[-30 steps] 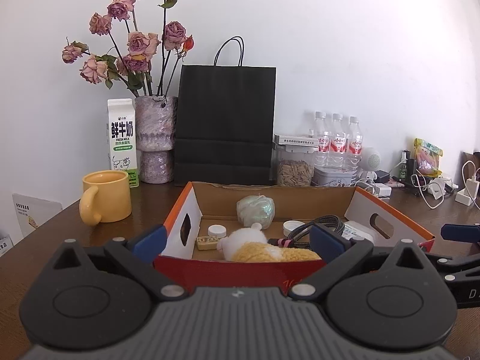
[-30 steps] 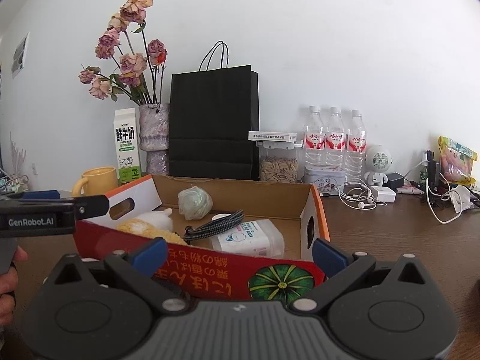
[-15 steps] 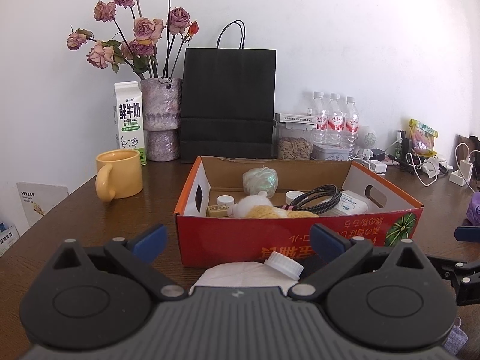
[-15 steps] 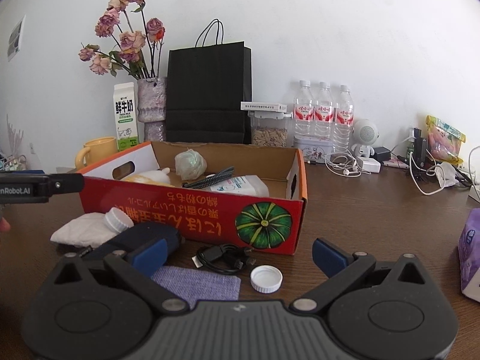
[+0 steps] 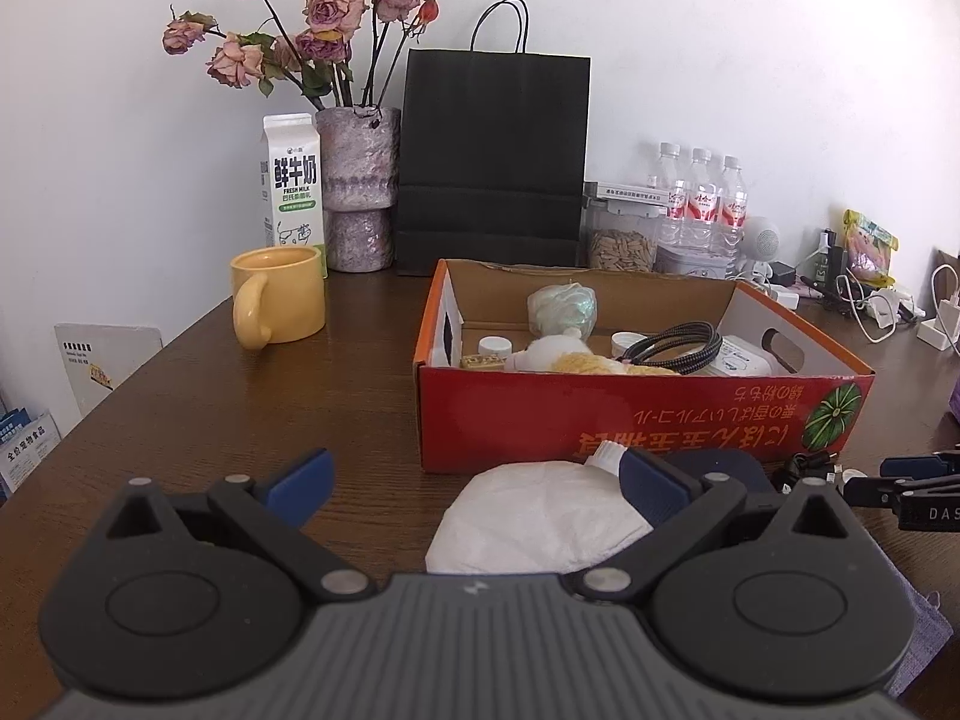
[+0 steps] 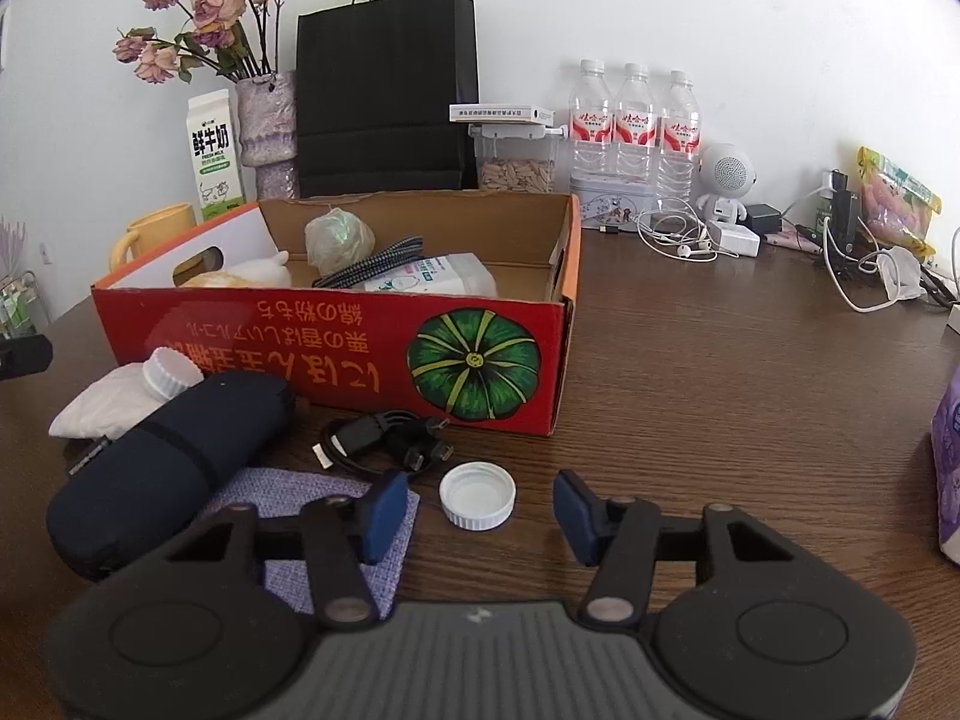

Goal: Organize objects
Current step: 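Move both tools back toward the white cap and white pouch, then grasp the white bottle cap with the right tool while the left tool grasps the white pouch's cap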

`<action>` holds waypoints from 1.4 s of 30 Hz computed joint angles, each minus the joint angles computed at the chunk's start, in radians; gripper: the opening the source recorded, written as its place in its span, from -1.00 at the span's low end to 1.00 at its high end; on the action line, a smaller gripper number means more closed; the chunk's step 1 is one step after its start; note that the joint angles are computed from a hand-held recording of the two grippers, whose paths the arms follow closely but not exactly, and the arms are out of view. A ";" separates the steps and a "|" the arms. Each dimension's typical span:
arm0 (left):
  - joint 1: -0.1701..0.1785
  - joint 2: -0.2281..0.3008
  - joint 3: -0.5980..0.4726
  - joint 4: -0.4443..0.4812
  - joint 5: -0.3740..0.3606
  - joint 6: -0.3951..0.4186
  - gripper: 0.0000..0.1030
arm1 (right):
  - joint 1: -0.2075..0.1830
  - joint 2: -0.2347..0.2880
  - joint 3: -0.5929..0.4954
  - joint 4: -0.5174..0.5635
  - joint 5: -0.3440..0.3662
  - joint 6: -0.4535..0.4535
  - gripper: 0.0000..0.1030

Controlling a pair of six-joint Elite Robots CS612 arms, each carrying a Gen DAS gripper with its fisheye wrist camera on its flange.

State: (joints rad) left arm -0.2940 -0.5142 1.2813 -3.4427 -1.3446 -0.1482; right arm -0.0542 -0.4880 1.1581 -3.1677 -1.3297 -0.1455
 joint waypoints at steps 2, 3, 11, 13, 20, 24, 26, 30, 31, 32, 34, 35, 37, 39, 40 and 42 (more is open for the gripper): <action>0.001 -0.002 0.001 0.016 0.000 -0.004 1.00 | 0.003 0.006 -0.010 0.007 -0.009 -0.004 -0.22; 0.001 -0.002 0.000 0.025 -0.001 -0.006 1.00 | 0.004 0.008 -0.015 0.022 -0.012 -0.010 -0.29; -0.004 0.004 -0.016 0.050 -0.013 0.008 1.00 | 0.001 0.009 -0.007 -0.019 0.007 -0.009 -0.47; -0.006 0.008 -0.026 0.059 -0.018 0.017 1.00 | 0.001 0.009 -0.004 -0.034 0.004 -0.009 -0.47; -0.014 0.029 -0.077 0.104 -0.051 0.058 1.00 | 0.001 0.009 0.013 -0.116 -0.011 0.011 -0.47; -0.023 0.046 -0.120 0.161 -0.042 0.087 1.00 | -0.001 0.010 0.018 -0.145 -0.012 0.025 -0.47; -0.027 0.056 -0.141 0.180 -0.032 0.104 1.00 | -0.002 0.011 0.019 -0.153 -0.011 0.029 -0.47; -0.028 0.069 -0.170 0.203 -0.042 0.131 0.72 | -0.002 0.011 0.020 -0.159 -0.006 0.032 -0.47; -0.027 0.071 -0.176 0.212 -0.050 0.131 0.67 | -0.003 0.011 0.021 -0.161 -0.005 0.033 -0.47; -0.025 0.075 -0.183 0.221 -0.061 0.128 0.57 | -0.003 0.011 0.021 -0.162 -0.003 0.034 -0.47; -0.017 0.081 -0.191 0.219 -0.105 0.110 0.41 | -0.003 0.010 0.023 -0.165 -0.001 0.036 -0.47; -0.013 0.083 -0.195 0.219 -0.125 0.100 0.36 | -0.004 0.011 0.023 -0.168 0.001 0.036 -0.47; -0.008 0.087 -0.200 0.216 -0.153 0.090 0.18 | -0.004 0.010 0.025 -0.171 0.004 0.035 -0.47; -0.004 0.090 -0.204 0.221 -0.180 0.081 -0.12 | -0.004 0.010 0.024 -0.168 0.007 0.034 -0.47; -0.002 0.091 -0.205 0.220 -0.192 0.078 -0.18 | -0.005 0.010 0.024 -0.167 0.008 0.035 -0.47; 0.000 0.091 -0.204 0.219 -0.202 0.078 -0.22 | -0.005 0.010 0.025 -0.166 0.009 0.037 -0.47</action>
State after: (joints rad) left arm -0.2945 -0.4234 1.0772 -3.2232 -1.5471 -0.0704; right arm -0.0591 -0.4782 1.1828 -3.3341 -1.3207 -0.1086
